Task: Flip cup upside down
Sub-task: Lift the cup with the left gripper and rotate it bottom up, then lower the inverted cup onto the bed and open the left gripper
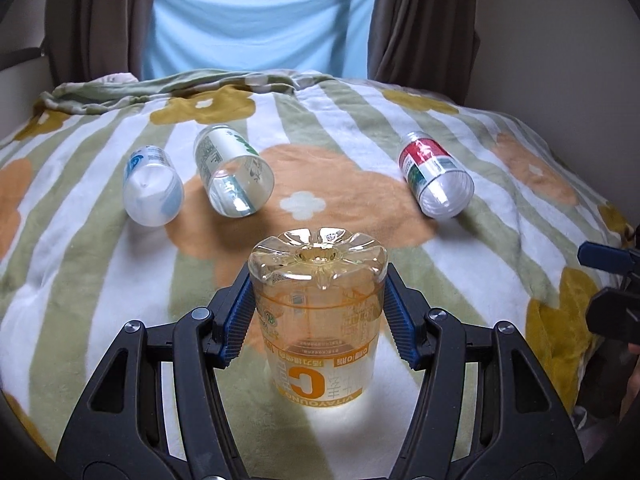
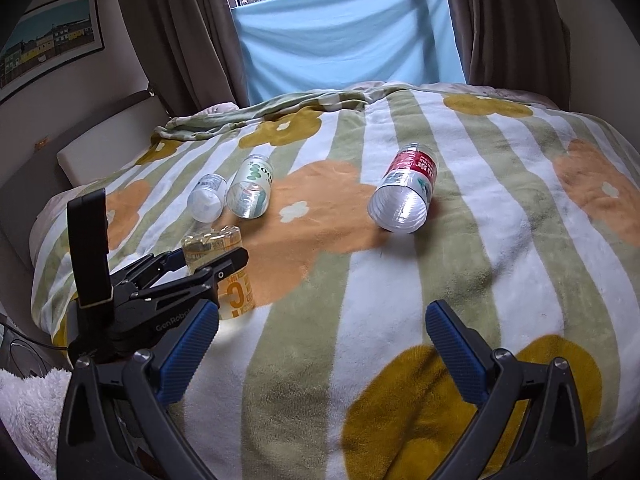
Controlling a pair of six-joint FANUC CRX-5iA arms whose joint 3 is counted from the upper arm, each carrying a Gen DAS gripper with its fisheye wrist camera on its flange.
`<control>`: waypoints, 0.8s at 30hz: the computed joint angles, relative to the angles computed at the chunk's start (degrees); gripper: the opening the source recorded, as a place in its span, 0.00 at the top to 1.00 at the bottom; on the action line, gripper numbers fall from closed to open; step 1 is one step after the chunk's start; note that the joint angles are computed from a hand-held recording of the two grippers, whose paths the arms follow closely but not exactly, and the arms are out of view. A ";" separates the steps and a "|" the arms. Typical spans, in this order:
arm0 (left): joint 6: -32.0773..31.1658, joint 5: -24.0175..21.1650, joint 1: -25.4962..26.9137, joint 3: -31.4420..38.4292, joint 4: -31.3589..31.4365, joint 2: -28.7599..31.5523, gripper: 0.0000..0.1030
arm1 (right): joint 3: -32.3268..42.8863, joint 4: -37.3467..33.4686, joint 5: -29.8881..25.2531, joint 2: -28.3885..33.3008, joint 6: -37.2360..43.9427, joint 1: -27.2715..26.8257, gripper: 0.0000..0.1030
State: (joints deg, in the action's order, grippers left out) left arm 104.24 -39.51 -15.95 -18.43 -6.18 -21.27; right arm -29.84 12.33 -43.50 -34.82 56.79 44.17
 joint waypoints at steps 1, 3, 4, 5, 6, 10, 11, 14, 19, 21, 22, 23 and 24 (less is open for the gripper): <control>-0.67 -0.87 -0.01 0.18 0.28 -0.01 0.45 | 0.03 -0.02 0.01 0.02 0.02 0.02 0.00; -2.07 -2.35 0.11 0.38 1.04 -0.09 0.45 | 0.14 -0.20 0.04 0.06 0.19 0.09 0.00; -3.07 -3.46 0.27 0.69 1.66 0.02 0.45 | 0.21 -0.26 0.01 0.08 0.28 0.15 0.00; -3.88 -4.29 0.46 0.84 2.20 0.02 0.45 | 0.35 -0.33 -0.02 0.19 0.44 0.15 0.00; -4.96 -5.29 0.80 1.10 3.05 0.14 0.45 | 0.41 -0.29 -0.09 0.21 0.50 0.24 0.00; -8.76 -8.83 2.57 1.91 7.11 0.87 0.45 | 0.55 -0.22 -0.16 0.30 0.29 0.38 0.00; -9.33 -9.66 3.01 2.11 8.03 1.14 0.45 | 0.52 -0.23 -0.17 0.31 0.41 0.33 0.00; -10.40 -11.84 4.01 2.75 10.17 1.87 0.45 | 0.71 0.00 -0.48 0.48 0.35 0.66 0.00; -10.78 -14.15 4.48 3.74 11.31 2.71 0.40 | 0.78 0.94 -0.75 0.52 -0.38 1.51 0.00; -10.35 -15.31 4.46 4.40 11.00 3.29 0.21 | 0.68 0.94 -0.70 0.52 -0.33 1.45 0.00; -9.91 -15.19 4.52 4.26 10.75 3.14 0.01 | 0.61 1.29 -0.73 0.43 -0.68 1.68 0.00; -9.26 -14.89 4.56 4.00 10.38 2.76 0.00 | 0.64 1.45 -0.64 0.48 -0.87 1.71 0.00; -9.09 -15.07 4.90 3.78 10.66 2.51 0.00 | 0.62 1.63 -0.60 0.42 -1.13 1.81 0.00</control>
State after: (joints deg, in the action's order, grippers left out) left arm 95.15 -54.58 -11.05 -14.65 4.49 -18.76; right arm -29.22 13.96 -44.10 -34.40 55.67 45.98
